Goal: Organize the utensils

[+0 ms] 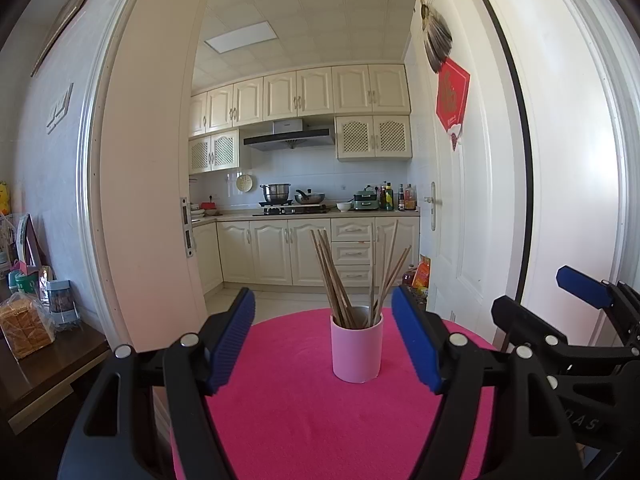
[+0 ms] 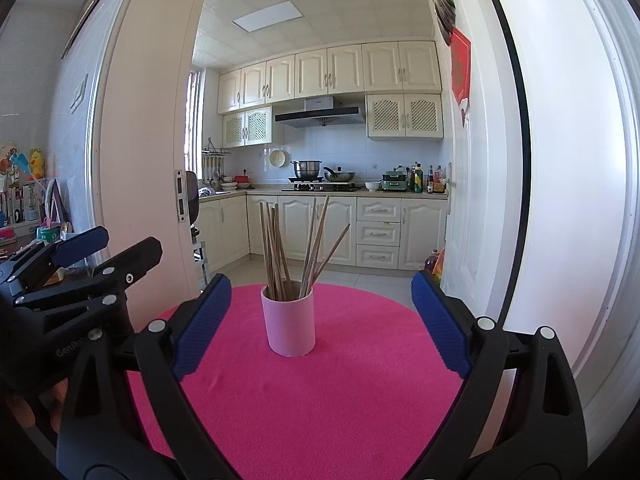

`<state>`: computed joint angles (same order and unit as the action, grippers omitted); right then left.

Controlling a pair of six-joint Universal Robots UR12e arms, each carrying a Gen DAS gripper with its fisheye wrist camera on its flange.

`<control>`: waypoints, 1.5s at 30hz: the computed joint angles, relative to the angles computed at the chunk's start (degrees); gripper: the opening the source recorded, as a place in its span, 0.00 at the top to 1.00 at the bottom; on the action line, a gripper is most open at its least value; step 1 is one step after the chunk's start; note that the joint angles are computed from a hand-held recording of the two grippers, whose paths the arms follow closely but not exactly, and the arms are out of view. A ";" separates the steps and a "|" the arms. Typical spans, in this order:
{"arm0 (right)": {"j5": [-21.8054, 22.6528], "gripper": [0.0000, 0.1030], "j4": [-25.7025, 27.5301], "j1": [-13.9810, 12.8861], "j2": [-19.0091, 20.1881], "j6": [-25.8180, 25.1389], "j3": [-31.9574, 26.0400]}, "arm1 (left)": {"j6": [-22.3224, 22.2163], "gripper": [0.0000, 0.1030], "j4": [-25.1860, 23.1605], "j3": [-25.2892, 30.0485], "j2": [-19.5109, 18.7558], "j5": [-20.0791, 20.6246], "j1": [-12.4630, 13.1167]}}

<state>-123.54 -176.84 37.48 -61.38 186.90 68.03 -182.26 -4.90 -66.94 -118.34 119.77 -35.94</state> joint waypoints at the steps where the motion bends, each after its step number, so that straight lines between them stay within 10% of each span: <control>1: -0.05 0.13 -0.01 0.00 0.01 -0.05 -0.02 | 0.05 0.32 0.04 0.05 -0.04 0.04 0.00; 45: 0.19 0.13 0.17 -0.40 -0.72 0.69 1.14 | 0.81 0.32 0.37 0.05 -0.18 0.10 0.08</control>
<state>-123.36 -176.66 37.07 -62.10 187.59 69.17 -181.44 -4.53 -66.90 -118.52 119.88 -35.86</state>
